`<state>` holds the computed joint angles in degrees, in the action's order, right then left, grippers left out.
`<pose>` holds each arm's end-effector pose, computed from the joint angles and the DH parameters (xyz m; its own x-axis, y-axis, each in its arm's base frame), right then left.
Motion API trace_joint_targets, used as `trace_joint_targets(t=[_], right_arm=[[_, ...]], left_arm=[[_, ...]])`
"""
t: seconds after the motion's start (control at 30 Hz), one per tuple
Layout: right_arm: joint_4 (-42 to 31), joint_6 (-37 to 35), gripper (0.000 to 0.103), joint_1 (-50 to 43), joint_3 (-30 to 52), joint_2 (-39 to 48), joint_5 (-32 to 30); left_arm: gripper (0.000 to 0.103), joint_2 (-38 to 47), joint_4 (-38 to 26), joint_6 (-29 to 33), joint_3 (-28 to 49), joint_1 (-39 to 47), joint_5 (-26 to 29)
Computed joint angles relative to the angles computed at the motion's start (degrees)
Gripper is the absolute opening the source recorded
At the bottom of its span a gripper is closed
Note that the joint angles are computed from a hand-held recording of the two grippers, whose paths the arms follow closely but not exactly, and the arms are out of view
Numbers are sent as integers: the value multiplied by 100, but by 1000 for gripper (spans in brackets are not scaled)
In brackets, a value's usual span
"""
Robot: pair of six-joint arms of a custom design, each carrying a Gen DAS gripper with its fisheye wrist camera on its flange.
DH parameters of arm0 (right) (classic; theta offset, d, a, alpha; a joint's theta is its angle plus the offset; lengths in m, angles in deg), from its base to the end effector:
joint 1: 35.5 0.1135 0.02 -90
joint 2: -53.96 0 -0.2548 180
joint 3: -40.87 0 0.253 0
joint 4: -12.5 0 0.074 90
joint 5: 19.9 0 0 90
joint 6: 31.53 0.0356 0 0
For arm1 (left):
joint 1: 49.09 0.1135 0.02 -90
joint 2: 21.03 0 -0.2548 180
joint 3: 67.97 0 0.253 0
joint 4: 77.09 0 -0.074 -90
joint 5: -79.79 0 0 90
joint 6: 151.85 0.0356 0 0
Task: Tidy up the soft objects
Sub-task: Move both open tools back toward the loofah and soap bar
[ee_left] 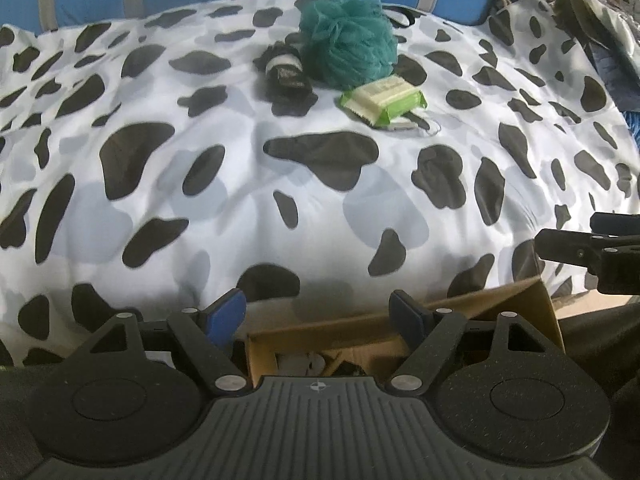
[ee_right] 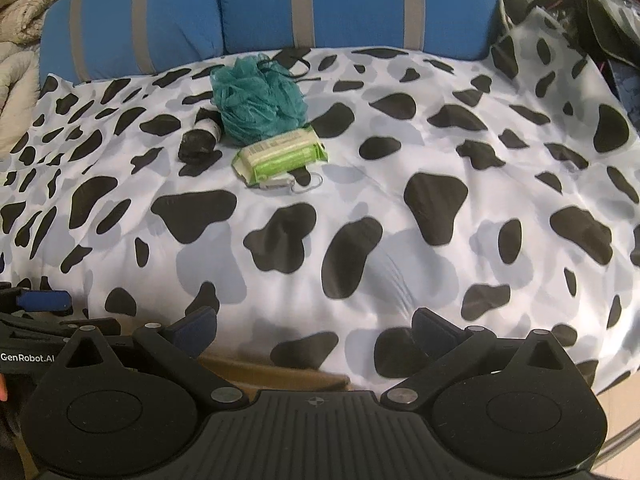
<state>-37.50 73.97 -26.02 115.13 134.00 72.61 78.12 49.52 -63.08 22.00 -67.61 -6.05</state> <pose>0.2856 0.0461 0.2484 -0.8234 0.1332 -0.5516 0.0828 0.9899 0.1154 0.3412 -0.1170 0.2275 -0.8489 0.2618 -0.4592 0.3303 0.9409 -0.0743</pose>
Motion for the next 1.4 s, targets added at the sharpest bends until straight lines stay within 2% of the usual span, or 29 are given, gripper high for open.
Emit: trace_joint_targets(t=[0.3,0.93,1.07,1.4], right_arm=[[259,-309,103,-113,130,220,13],[675,-1253,102,-462,842,1253,-411],[694,-1497,97,-486,1058,1524,-478],[744,-2100,92,-505,1721,2289,-644]], left_arm=[[79,242,201,139,263,40,-18],[79,1374,51,247,1622,258,-43],[79,1650,-69,242,1997,287,-39],[79,2296,-381,200,2937,323,-86]])
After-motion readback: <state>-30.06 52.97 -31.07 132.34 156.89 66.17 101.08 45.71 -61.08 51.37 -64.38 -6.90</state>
